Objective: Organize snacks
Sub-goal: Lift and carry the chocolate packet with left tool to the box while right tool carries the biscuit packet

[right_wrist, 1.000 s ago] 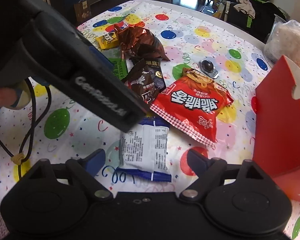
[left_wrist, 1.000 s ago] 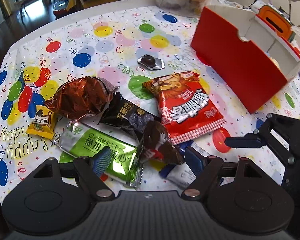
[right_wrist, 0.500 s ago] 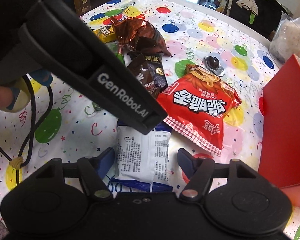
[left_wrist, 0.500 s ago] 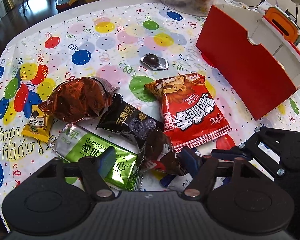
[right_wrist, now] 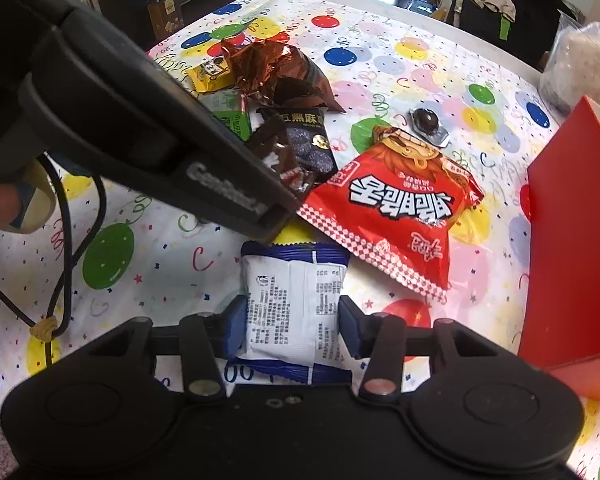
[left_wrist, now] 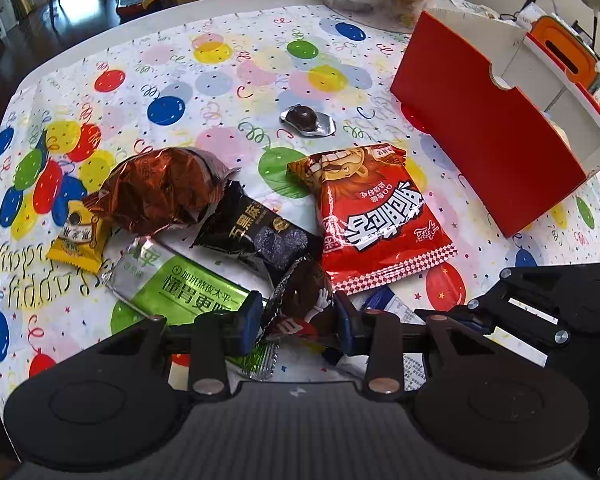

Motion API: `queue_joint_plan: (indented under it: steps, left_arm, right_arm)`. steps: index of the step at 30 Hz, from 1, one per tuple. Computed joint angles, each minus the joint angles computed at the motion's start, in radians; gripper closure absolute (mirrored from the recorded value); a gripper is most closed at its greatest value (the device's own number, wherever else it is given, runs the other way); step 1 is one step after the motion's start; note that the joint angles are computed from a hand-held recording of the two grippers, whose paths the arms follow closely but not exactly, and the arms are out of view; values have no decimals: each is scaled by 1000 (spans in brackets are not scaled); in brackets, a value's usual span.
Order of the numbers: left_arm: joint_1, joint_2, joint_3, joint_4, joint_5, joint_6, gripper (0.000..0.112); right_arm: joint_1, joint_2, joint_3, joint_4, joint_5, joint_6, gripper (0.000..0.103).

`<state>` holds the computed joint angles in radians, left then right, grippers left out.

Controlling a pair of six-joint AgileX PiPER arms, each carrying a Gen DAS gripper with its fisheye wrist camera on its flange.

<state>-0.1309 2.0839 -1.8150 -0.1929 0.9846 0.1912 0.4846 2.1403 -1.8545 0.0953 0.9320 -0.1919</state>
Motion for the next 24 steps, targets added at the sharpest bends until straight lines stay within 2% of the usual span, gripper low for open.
queue_joint_plan:
  steps: [15, 24]
  left_arm:
    - [45, -136, 127, -51, -12, -17, 75]
    - [36, -188, 148, -47, -9, -53, 75]
  right_arm:
    - [-90, -169, 151, 157, -19, -90, 56]
    - [-167, -250, 177, 211, -18, -131, 56]
